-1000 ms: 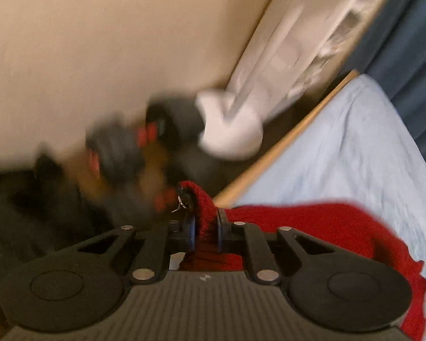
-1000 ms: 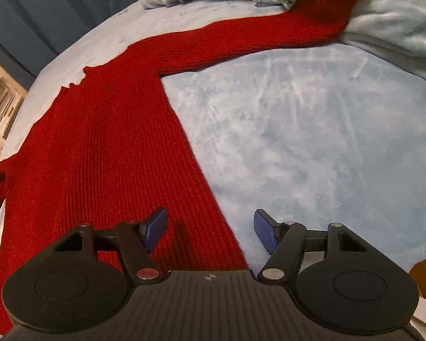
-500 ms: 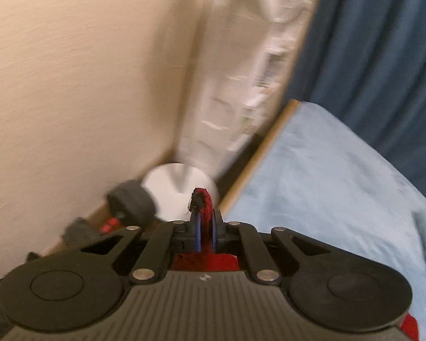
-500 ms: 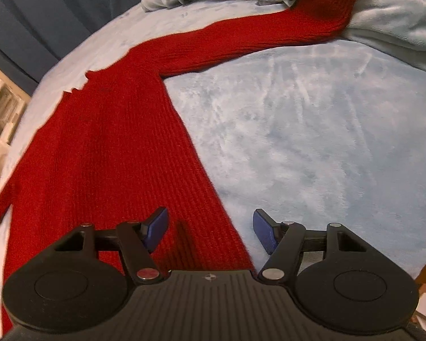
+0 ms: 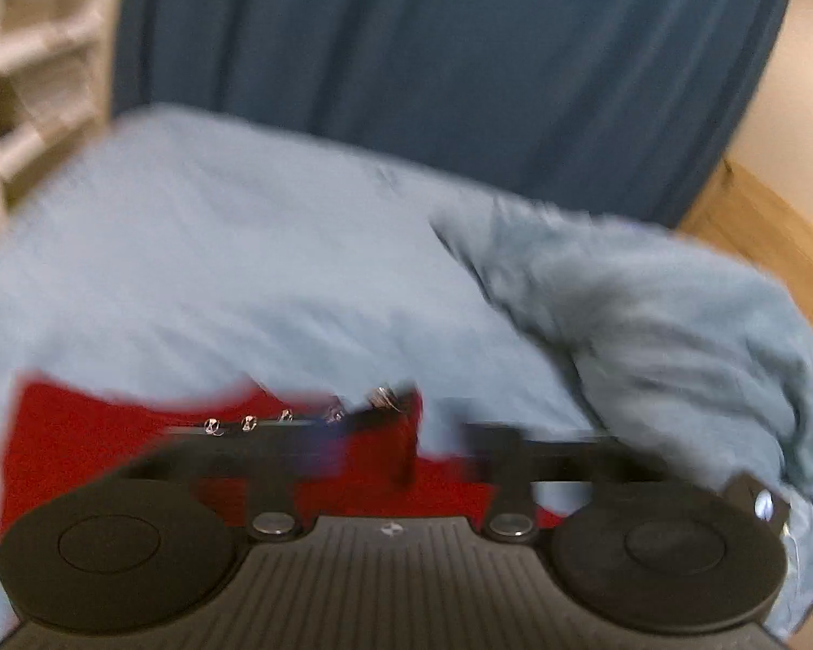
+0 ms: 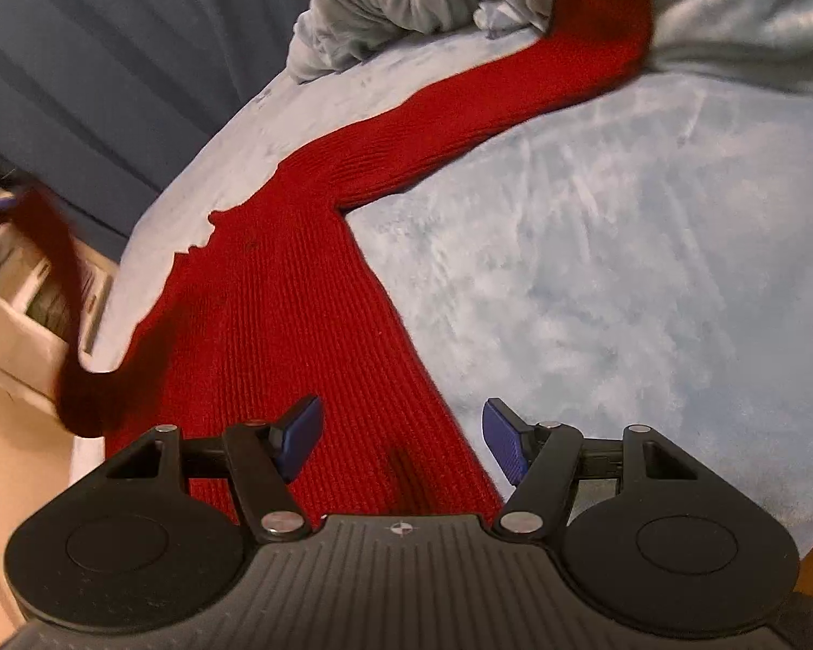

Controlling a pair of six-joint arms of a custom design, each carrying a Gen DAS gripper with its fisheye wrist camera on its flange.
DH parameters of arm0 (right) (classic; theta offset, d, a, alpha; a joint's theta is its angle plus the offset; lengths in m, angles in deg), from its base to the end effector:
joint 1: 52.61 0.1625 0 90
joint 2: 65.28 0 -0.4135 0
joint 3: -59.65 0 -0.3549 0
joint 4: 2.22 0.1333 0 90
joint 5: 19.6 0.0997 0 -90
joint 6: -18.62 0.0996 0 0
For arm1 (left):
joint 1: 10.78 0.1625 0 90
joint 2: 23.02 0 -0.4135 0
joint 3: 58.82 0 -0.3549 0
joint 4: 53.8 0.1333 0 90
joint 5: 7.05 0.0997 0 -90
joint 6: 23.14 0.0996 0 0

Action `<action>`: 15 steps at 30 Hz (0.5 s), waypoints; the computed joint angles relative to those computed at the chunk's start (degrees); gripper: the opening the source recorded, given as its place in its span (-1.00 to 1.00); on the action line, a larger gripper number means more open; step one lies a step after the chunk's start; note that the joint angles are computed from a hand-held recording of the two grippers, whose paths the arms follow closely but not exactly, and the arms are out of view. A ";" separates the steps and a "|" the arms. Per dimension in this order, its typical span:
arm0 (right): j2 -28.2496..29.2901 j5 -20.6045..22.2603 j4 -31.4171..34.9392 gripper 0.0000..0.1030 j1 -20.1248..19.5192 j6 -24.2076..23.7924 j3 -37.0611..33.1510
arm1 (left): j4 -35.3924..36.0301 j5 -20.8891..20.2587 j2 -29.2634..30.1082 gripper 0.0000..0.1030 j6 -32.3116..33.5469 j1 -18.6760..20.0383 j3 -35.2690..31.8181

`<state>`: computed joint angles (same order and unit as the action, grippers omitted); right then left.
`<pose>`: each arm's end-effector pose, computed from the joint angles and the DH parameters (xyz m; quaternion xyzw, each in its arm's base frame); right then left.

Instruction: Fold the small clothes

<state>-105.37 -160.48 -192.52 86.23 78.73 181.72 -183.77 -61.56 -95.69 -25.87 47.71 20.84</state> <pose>0.3984 -0.2739 0.0490 -0.1556 -0.8805 0.4287 0.1294 -0.1523 -0.6142 0.5003 0.1432 0.9061 -0.3444 0.1997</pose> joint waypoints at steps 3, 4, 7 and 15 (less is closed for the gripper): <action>-0.05 0.94 -2.64 0.31 -0.31 0.12 0.84 | -1.28 -0.47 -2.39 0.99 -0.10 1.21 6.49; 0.04 1.15 -3.34 0.31 -0.35 -0.26 0.94 | 0.89 -0.90 -3.69 0.99 0.39 2.58 7.01; 0.18 2.03 -4.91 0.31 -0.73 -0.42 1.27 | 2.62 2.15 -9.75 0.99 1.87 6.33 10.30; 0.71 1.03 -4.18 0.33 -0.27 -1.85 0.05 | -3.21 20.73 -22.51 0.99 15.64 12.71 15.81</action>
<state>-104.66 -159.45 -196.70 85.96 76.88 181.78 -186.98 -40.83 -118.19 -10.23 60.41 36.65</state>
